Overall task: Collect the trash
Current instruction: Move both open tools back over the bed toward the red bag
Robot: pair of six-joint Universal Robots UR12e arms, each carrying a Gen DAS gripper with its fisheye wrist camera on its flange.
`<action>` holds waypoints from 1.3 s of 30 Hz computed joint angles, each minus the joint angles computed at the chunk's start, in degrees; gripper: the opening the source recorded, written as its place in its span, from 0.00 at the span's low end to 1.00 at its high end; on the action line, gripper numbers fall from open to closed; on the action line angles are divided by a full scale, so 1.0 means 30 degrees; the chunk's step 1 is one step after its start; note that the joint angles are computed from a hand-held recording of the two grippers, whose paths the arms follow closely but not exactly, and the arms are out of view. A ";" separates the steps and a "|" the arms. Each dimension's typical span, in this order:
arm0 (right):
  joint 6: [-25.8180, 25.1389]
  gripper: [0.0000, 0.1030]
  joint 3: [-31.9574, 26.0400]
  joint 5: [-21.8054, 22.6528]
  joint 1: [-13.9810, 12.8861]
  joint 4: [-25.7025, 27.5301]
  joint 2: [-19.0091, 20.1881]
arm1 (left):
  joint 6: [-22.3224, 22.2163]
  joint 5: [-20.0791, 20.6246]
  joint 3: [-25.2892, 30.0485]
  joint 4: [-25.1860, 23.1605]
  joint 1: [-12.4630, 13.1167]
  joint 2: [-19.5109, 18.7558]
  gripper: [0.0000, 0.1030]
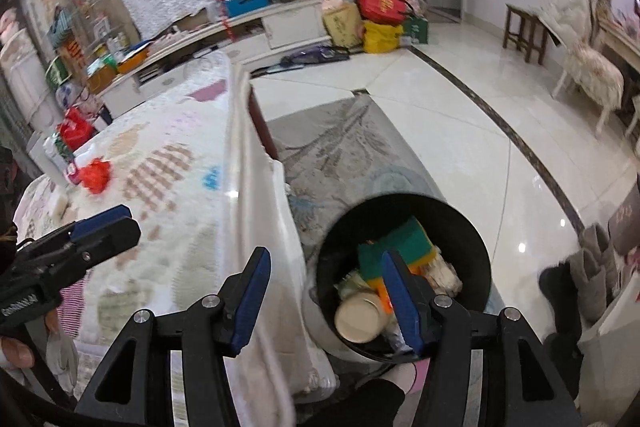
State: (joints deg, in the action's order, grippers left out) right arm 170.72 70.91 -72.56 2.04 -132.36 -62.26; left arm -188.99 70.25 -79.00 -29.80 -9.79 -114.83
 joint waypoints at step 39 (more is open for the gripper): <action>-0.3443 0.70 -0.4794 0.3243 0.4614 0.4115 0.3031 | -0.3381 0.3022 -0.7321 0.2379 0.6011 0.5104 0.65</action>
